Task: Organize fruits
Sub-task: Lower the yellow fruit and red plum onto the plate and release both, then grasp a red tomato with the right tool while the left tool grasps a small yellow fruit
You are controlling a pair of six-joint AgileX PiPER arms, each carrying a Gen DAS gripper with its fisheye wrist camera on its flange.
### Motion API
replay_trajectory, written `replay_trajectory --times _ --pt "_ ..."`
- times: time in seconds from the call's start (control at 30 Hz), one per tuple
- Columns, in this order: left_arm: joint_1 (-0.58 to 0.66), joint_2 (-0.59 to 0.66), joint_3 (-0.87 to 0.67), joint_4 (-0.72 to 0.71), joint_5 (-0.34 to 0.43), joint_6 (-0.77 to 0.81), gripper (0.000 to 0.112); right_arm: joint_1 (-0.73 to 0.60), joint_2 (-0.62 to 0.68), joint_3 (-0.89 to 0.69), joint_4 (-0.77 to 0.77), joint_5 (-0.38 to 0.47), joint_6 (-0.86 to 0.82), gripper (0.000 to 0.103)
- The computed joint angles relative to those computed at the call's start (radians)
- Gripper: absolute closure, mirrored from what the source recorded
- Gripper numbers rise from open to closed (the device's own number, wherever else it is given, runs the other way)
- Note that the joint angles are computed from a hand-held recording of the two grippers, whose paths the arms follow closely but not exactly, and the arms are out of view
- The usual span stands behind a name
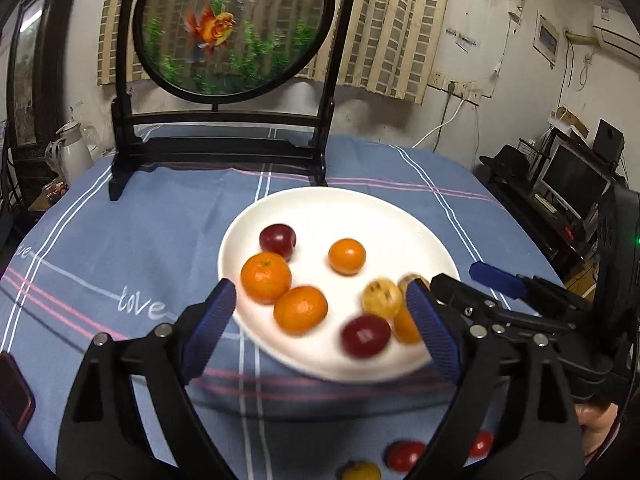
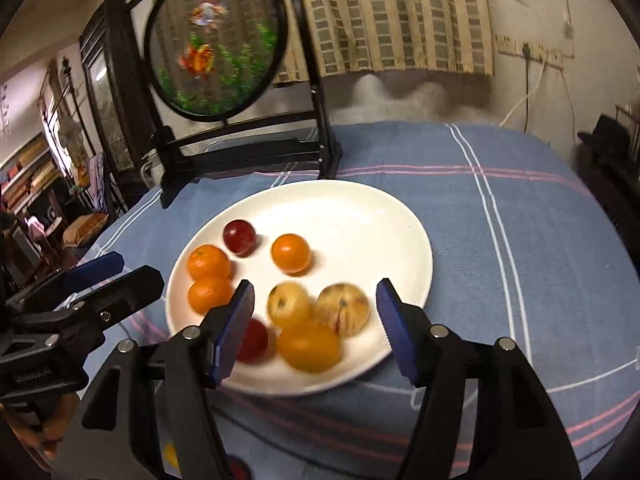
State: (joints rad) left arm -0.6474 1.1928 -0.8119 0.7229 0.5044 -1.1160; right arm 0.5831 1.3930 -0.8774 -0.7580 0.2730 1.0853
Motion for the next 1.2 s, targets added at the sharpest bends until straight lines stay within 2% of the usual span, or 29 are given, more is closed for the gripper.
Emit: replay_trajectory --times 0.13,0.2,0.33,0.37,0.43,0.53,0.7,0.9,1.0,1.07,1.2 --pt "-0.069 -0.092 0.055 -0.002 0.072 0.006 0.022 0.098 -0.061 0.038 -0.110 0.093 0.103 0.040" --pt "-0.092 -0.165 0.112 -0.015 0.075 0.016 0.022 0.152 -0.095 0.068 -0.179 0.140 0.171 0.040" --pt "-0.216 -0.264 0.216 0.091 0.152 -0.124 0.018 0.241 -0.162 0.132 -0.245 0.220 0.248 0.040" --pt "-0.250 -0.273 0.235 0.097 0.185 -0.145 0.017 0.251 -0.175 0.147 -0.245 0.224 0.251 0.040" --pt "-0.275 -0.288 0.264 0.079 0.203 -0.141 0.016 0.270 -0.217 0.204 -0.265 0.212 0.281 0.039" --pt "-0.349 -0.280 0.294 0.117 0.275 -0.225 0.016 0.284 -0.263 0.299 -0.293 0.202 0.358 0.039" --pt "-0.477 -0.242 0.308 0.200 0.405 -0.361 0.015 0.235 -0.313 0.354 -0.050 0.124 0.152 0.039" --pt "-0.513 -0.218 0.290 0.200 0.447 -0.356 0.015 0.287 -0.279 0.336 0.037 0.155 0.061 0.039" --pt "-0.487 -0.233 0.289 0.181 0.426 -0.330 0.015 0.316 -0.253 0.331 0.047 0.176 0.048 0.039" --pt "-0.476 -0.240 0.289 0.178 0.423 -0.328 0.015 0.327 -0.240 0.328 0.044 0.183 0.046 0.047" --pt "-0.449 -0.243 0.289 0.167 0.408 -0.324 0.015 0.328 -0.228 0.331 0.032 0.206 0.064 0.051"
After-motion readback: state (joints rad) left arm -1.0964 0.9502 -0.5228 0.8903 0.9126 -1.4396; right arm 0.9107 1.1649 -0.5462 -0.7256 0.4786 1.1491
